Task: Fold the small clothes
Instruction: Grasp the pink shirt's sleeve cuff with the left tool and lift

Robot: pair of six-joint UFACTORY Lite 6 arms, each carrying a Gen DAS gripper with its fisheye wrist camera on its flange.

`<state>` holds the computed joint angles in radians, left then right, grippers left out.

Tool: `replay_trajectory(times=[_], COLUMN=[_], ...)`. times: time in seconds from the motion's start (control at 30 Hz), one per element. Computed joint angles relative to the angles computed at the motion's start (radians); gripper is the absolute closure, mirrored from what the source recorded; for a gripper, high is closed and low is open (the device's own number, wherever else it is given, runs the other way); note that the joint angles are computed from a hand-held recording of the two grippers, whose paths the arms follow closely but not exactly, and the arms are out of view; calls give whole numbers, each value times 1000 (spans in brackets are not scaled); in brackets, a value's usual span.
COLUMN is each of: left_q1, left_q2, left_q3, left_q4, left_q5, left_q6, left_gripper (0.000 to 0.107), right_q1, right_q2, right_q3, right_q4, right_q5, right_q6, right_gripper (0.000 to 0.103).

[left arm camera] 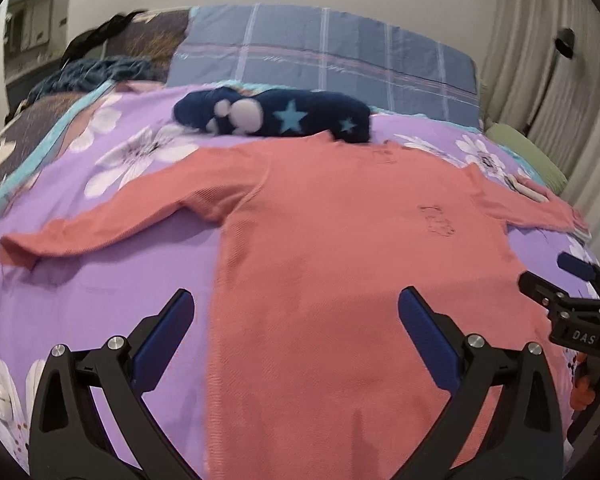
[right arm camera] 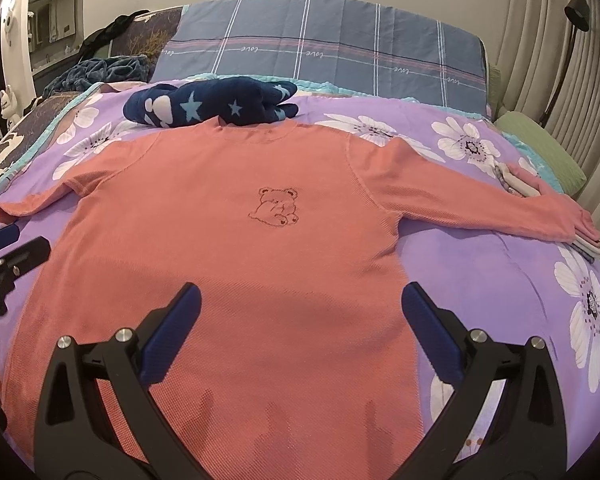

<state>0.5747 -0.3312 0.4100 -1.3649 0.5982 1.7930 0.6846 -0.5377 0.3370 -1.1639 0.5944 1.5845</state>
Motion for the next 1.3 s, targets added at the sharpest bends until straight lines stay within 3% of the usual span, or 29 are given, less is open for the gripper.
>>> replay_trajectory(times=[0.13,0.27,0.3,0.4,0.67,0.73,0.8,0.83,0.87,0.9,1.03,1.17,1.3], left_q1=[99,237,267,333,372,364,357,356,363,357,287,130,-81], left_q2=[99,339,418,648,1128,1203,1287,1323,1338,1336,1135,832,618], left_q3=[59,252,325,556,1155,1261,1386,1448,1479,1495,1312,1037,807], left_q4=[-44,-42,-20,26,192,228,288,315,321,315,147,-27,-96], left_q5=[-14,51,71,110,118,81,62,60,66,65,23,80,123], left_q6=[87,79,28,-143,-652,-733,-845,-904,-921,-924,-663,-389,-225], left_gripper=[6,26,33,40,41,52,81,89,100,104,105,105,104], right_q1=[-7,14,16,11,-52,-66,-80,-90,-102,-117,-165,-215,-241], right_q2=[25,47,53,65,77,74,76,79,80,79,84,104,80], right_q3=[7,10,11,12,8,5,2,2,1,-1,-11,-12,-31], right_q4=[-10,-34,-38,-44,-44,-45,-57,-60,-61,-64,-85,-101,-98], right_q5=[-9,16,15,7,-17,-23,-28,-34,-42,-51,-83,-122,-134], right_q6=[9,38,42,48,35,33,39,36,31,27,33,44,33], right_gripper=[2,2,2,2,2,2,2,2,2,2,2,2,2])
